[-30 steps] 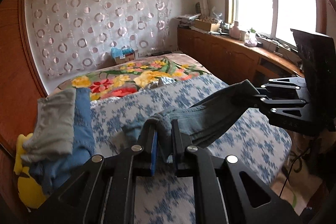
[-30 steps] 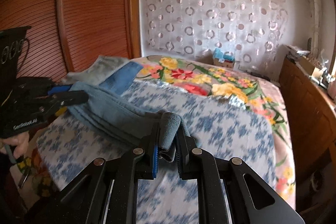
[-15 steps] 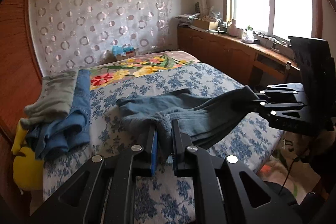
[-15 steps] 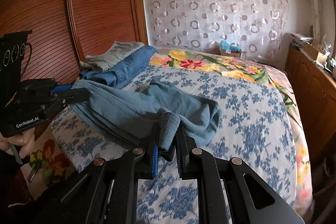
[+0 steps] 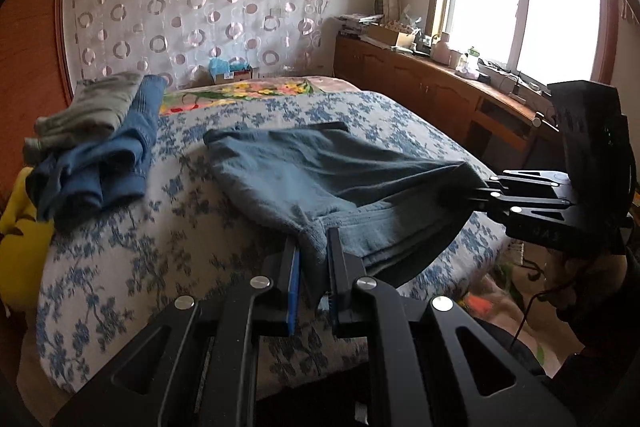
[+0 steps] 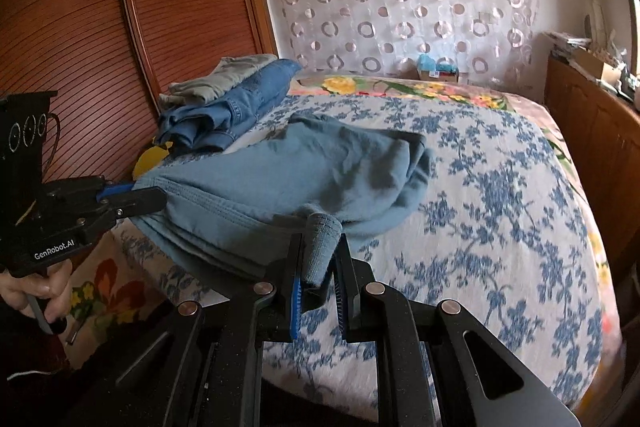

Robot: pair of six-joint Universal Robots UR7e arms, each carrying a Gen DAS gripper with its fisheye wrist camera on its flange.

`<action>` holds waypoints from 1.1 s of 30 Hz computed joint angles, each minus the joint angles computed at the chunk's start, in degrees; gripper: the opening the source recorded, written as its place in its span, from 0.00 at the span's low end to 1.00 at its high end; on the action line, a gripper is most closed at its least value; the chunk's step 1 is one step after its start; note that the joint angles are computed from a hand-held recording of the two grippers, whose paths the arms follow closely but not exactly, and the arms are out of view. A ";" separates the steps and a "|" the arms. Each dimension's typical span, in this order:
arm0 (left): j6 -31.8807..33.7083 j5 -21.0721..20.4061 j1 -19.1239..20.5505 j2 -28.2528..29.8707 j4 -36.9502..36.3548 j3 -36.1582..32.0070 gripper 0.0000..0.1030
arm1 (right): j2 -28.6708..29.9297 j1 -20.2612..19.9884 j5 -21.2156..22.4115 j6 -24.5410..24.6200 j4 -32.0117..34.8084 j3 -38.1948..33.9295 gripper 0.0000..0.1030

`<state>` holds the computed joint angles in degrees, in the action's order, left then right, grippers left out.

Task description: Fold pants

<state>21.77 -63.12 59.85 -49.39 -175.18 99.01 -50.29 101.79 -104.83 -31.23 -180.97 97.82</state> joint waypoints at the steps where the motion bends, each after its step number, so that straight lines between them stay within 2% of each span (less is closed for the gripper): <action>1: -0.21 0.07 -0.01 -0.13 0.03 0.40 0.12 | -0.15 -0.10 0.07 0.14 -0.03 0.38 0.13; 10: -1.54 -0.29 0.49 -1.22 0.42 2.98 0.12 | -0.22 -0.81 0.31 1.29 -0.83 3.01 0.13; 19: -3.20 0.75 1.48 -0.86 1.98 4.32 0.12 | 0.50 -1.08 -1.56 2.39 0.28 4.13 0.13; 20: -3.35 0.90 1.52 -0.78 2.17 4.33 0.12 | 0.51 -1.07 -1.74 2.56 0.06 4.20 0.15; 21: -3.49 1.28 1.51 -0.66 2.17 4.36 0.12 | 0.37 -1.09 -1.68 2.87 0.25 4.22 0.22; 23: -3.63 1.70 1.63 -0.49 2.33 4.29 0.12 | -0.06 -0.94 -2.43 3.43 -0.22 4.47 0.27; 25: -3.96 1.57 1.67 -0.53 2.48 4.34 0.12 | -1.33 -1.12 -1.98 4.05 -0.64 5.27 0.28; 28: -4.37 1.22 1.57 -0.94 2.34 4.51 0.18 | -3.08 -1.49 -1.08 3.79 -2.38 6.40 0.28; 31: -5.47 0.69 1.72 -1.38 3.27 4.31 0.21 | -3.54 -2.09 -1.59 3.79 -2.62 5.21 0.28; 33: -5.55 0.37 1.94 -1.33 3.36 4.16 0.21 | -3.33 -2.73 -0.35 3.14 -1.97 3.25 0.28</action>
